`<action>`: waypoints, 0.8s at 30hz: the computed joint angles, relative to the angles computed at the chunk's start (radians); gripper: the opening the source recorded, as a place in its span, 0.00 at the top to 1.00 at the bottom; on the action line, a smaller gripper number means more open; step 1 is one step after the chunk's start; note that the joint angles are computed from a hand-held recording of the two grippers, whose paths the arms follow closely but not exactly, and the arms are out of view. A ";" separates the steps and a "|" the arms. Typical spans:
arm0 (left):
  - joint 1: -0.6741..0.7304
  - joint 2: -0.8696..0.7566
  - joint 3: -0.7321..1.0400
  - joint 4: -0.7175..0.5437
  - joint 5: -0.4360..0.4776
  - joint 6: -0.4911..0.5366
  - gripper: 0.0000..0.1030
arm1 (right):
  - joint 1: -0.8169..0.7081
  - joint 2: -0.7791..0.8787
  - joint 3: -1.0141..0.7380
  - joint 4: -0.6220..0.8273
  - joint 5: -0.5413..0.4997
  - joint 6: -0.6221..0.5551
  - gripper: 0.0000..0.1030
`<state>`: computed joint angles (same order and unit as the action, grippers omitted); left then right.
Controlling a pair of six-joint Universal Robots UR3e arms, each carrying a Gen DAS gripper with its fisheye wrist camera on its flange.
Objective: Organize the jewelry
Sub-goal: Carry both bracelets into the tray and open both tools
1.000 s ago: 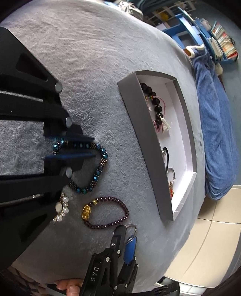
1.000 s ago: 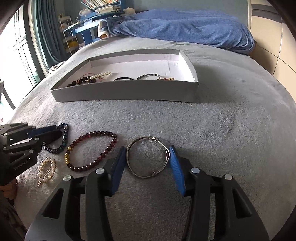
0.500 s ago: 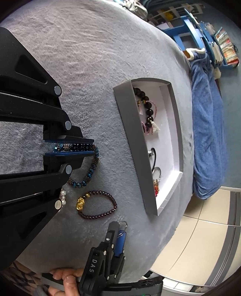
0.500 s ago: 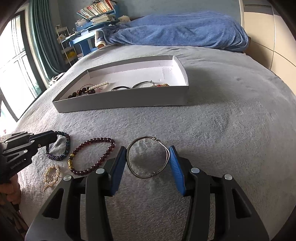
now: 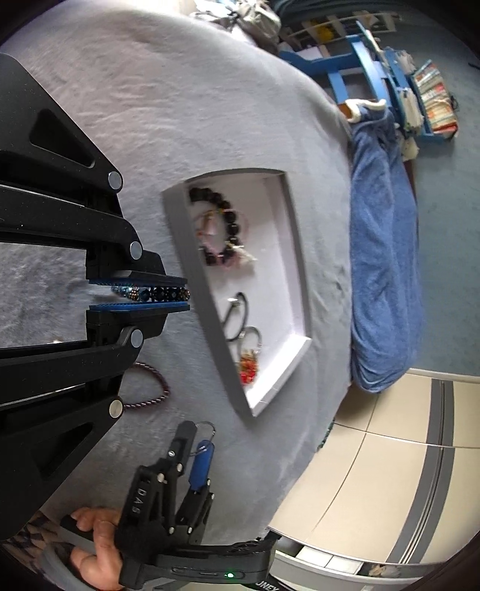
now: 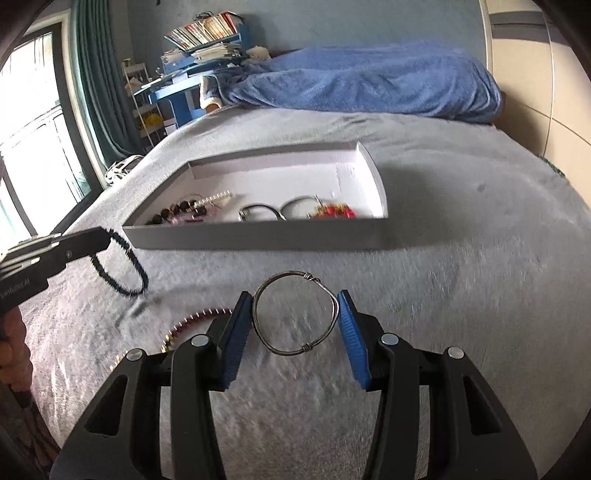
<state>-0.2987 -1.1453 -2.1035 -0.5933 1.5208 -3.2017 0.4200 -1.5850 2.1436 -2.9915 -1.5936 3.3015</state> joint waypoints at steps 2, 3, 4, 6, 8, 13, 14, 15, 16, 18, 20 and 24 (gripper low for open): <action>-0.001 -0.015 0.035 -0.007 0.004 0.004 0.93 | 0.006 0.004 -0.034 0.022 -0.001 -0.008 0.55; 0.000 -0.024 0.055 -0.010 0.003 0.006 0.93 | 0.008 0.007 -0.055 0.037 0.002 -0.013 0.55; 0.003 -0.029 0.067 -0.010 -0.003 0.009 0.93 | 0.010 0.011 -0.074 0.049 0.005 -0.017 0.55; 0.002 -0.050 0.106 -0.019 -0.002 0.016 0.93 | 0.015 0.018 -0.106 0.068 0.003 -0.028 0.55; -0.004 -0.079 0.150 -0.028 0.008 0.031 0.93 | 0.017 0.034 -0.161 0.099 0.005 -0.047 0.55; 0.014 -0.137 0.245 -0.055 -0.001 0.063 0.93 | -0.006 0.082 -0.295 0.170 0.035 -0.086 0.55; 0.027 -0.153 0.264 -0.060 -0.013 0.061 0.93 | -0.010 0.092 -0.318 0.182 0.043 -0.090 0.55; 0.034 -0.164 0.275 -0.062 -0.021 0.060 0.93 | -0.013 0.101 -0.338 0.192 0.048 -0.094 0.55; 0.042 -0.179 0.290 -0.064 -0.027 0.060 0.93 | -0.017 0.117 -0.370 0.206 0.053 -0.103 0.55; 0.052 -0.223 0.327 -0.064 -0.031 0.062 0.93 | -0.028 0.149 -0.434 0.233 0.071 -0.111 0.55; 0.058 -0.259 0.356 -0.062 -0.034 0.064 0.93 | -0.036 0.178 -0.488 0.256 0.082 -0.120 0.55; 0.070 -0.347 0.423 -0.051 -0.045 0.067 0.93 | -0.046 0.253 -0.600 0.293 0.091 -0.144 0.55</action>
